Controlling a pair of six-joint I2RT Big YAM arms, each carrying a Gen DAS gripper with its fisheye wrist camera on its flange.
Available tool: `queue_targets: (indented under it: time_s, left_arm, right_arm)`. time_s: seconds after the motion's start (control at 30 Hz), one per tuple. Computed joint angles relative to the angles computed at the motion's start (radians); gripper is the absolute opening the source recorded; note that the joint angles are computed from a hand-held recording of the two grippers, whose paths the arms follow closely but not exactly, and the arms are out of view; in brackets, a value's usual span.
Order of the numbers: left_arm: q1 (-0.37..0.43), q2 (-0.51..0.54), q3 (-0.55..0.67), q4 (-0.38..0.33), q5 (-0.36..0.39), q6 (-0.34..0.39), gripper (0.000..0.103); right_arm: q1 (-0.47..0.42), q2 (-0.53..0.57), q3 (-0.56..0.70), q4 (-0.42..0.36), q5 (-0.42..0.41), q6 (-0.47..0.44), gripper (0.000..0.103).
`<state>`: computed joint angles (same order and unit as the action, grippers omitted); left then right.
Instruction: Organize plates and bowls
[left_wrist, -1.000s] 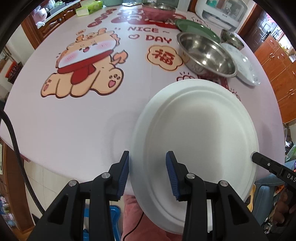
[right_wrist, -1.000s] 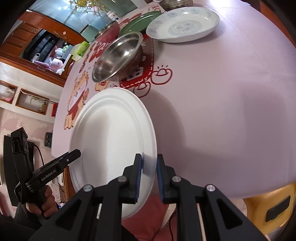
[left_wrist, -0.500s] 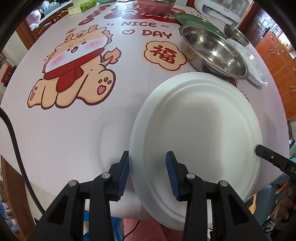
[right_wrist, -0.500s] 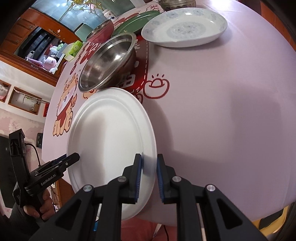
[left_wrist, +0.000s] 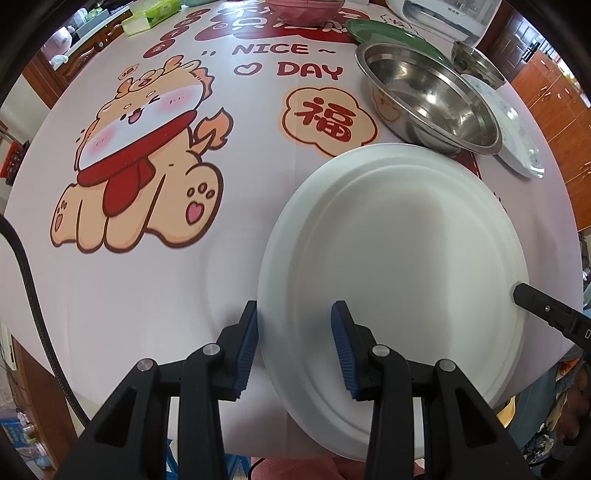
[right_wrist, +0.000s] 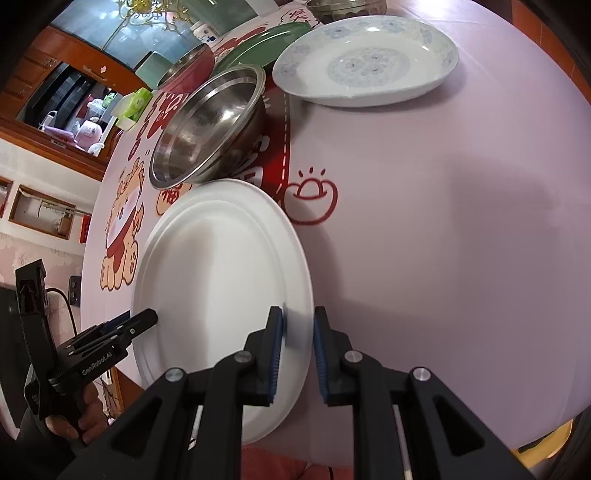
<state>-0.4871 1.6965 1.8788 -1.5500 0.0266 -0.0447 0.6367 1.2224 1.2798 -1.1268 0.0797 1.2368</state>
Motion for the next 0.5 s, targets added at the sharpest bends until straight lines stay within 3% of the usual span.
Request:
queue_targets:
  time_s: [0.23, 0.5]
  left_arm:
    - [-0.003, 0.048, 0.057, -0.037, -0.003, 0.028, 0.037]
    - [0.0, 0.084, 0.1, -0.063, -0.005, 0.051, 0.039]
  right_arm:
    - [-0.001, 0.042, 0.05, -0.07, 0.009, -0.003, 0.019]
    - [0.002, 0.047, 0.056, -0.087, 0.009, 0.02, 0.02]
